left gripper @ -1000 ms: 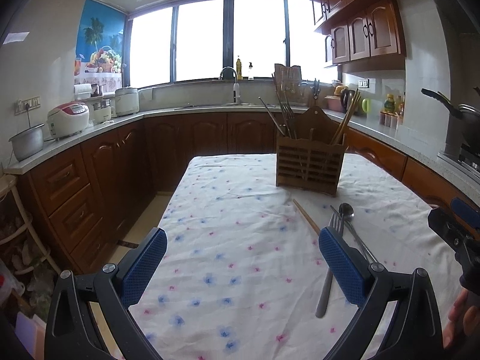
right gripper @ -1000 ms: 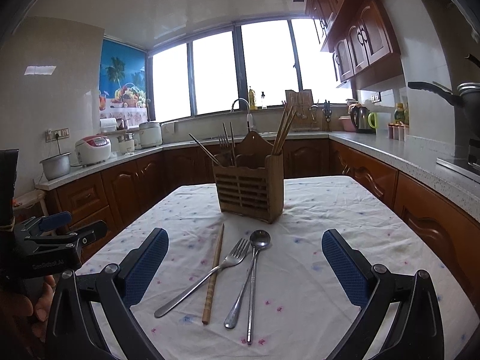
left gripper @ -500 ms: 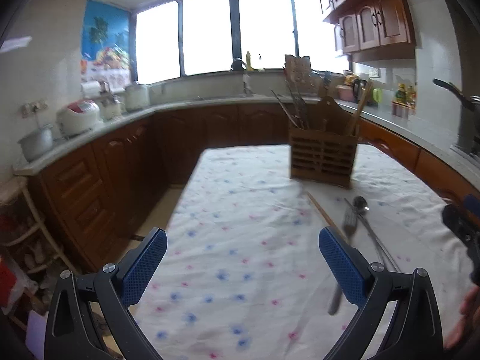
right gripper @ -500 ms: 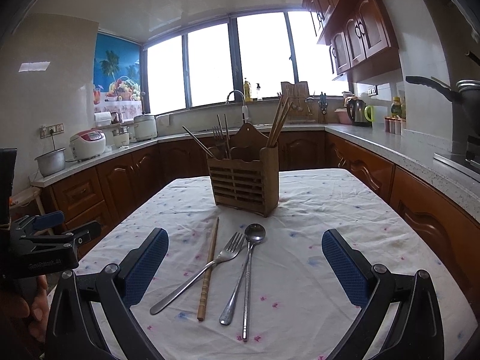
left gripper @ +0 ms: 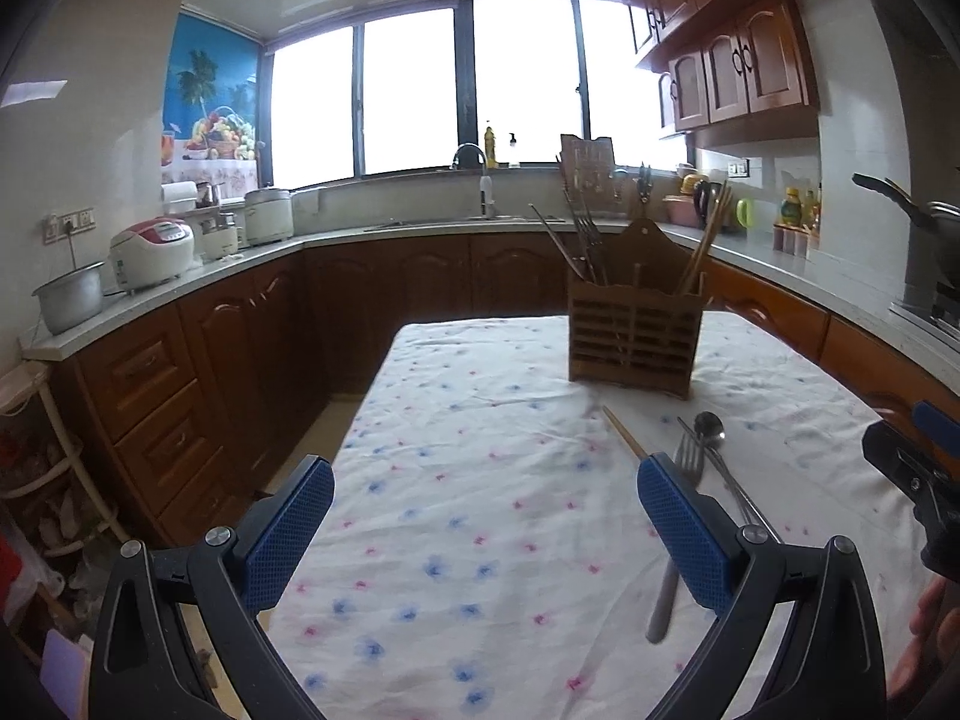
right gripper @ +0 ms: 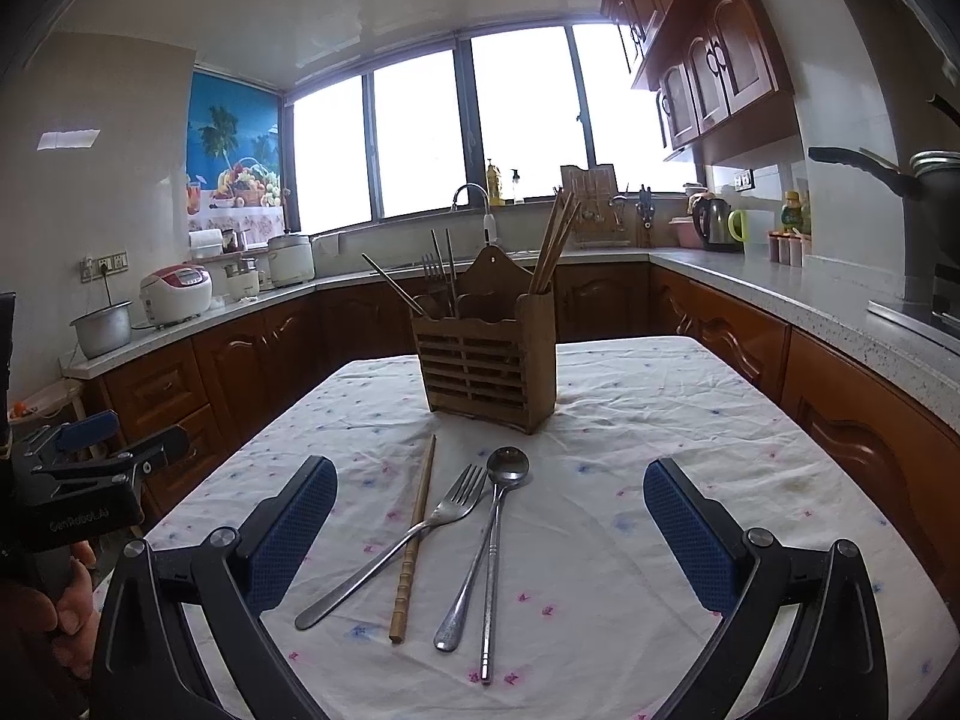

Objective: Organize utensils

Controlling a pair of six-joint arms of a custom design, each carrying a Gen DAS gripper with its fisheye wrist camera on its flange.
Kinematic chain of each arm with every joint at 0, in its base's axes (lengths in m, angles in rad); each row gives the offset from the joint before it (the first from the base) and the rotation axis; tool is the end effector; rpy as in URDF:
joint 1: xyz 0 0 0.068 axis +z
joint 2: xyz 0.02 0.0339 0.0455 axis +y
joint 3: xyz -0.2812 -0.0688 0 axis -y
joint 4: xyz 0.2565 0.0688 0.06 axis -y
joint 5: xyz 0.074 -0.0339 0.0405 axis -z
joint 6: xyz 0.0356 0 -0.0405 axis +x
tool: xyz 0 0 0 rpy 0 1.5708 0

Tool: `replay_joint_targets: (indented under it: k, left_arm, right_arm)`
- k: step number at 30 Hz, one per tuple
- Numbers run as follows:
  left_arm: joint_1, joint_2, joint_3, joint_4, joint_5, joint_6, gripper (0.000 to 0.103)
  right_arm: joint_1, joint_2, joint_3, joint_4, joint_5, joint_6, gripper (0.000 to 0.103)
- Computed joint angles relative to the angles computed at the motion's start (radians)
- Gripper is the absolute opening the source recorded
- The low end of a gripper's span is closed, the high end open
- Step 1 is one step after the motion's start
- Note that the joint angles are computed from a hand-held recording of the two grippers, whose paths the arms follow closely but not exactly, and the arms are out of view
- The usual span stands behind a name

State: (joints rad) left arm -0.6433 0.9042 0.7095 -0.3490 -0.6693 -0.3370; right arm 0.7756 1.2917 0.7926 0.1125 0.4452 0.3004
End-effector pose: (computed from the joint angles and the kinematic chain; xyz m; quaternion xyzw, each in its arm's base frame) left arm 0.1706 -0.1003 0.2910 -0.0340 0.8377 0.0340 0.5441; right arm 0.2212 0.1954 0.2737 -0.0707 0.8156 0.1216 0.5613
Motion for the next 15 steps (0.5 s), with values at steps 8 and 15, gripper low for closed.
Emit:
replay_joint_targets:
  k: [8,15]
  left_arm:
    - [-0.006,0.010,0.013,-0.006,-0.028,-0.017,0.102]
    - [-0.006,0.035,0.022,-0.006,-0.024,-0.023,0.102]
  right_arm:
    - [-0.004,0.001,-0.011,0.017,0.005,-0.003,0.103]
    - [-0.006,0.010,-0.004,0.008,-0.002,-0.006,0.103]
